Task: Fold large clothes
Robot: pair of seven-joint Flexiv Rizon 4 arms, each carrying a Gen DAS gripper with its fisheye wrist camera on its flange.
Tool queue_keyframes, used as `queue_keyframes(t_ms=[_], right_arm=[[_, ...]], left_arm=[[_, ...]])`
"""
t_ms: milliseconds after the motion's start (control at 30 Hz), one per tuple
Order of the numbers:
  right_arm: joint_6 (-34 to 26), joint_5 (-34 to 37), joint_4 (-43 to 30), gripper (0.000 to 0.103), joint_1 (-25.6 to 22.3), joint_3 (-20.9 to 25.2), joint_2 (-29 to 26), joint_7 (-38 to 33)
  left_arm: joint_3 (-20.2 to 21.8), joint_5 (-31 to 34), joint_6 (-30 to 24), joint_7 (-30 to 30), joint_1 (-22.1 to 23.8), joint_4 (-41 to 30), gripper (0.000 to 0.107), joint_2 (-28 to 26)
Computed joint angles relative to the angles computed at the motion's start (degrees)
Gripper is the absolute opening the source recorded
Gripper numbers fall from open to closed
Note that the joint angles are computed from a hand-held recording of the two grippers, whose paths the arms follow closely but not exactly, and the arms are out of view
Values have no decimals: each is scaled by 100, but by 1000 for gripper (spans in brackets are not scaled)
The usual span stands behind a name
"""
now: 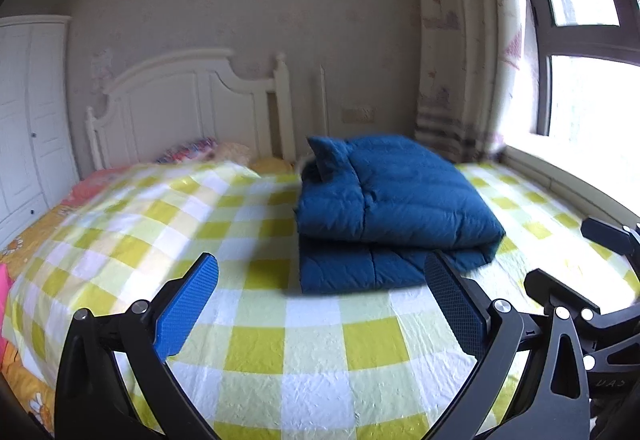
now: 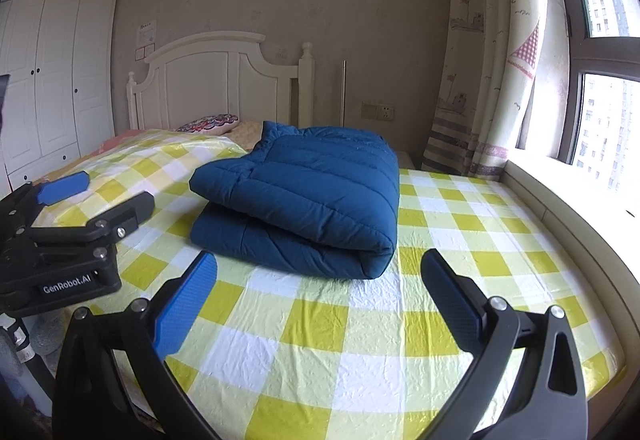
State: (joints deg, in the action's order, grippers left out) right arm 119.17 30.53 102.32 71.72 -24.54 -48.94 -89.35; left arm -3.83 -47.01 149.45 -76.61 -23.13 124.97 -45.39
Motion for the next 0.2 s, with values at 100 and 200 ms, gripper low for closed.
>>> queue_keyframes(t_ms=[100,200], right_arm=[[-154,-459,-66,101,-495,465,65,99],[-426,-1003,-70,100,-1077,741,246,236]], left_arm=[[-37,740,-811,-217,579,125,99,227],[287,875,-1468,-329,1106,118,99,467]])
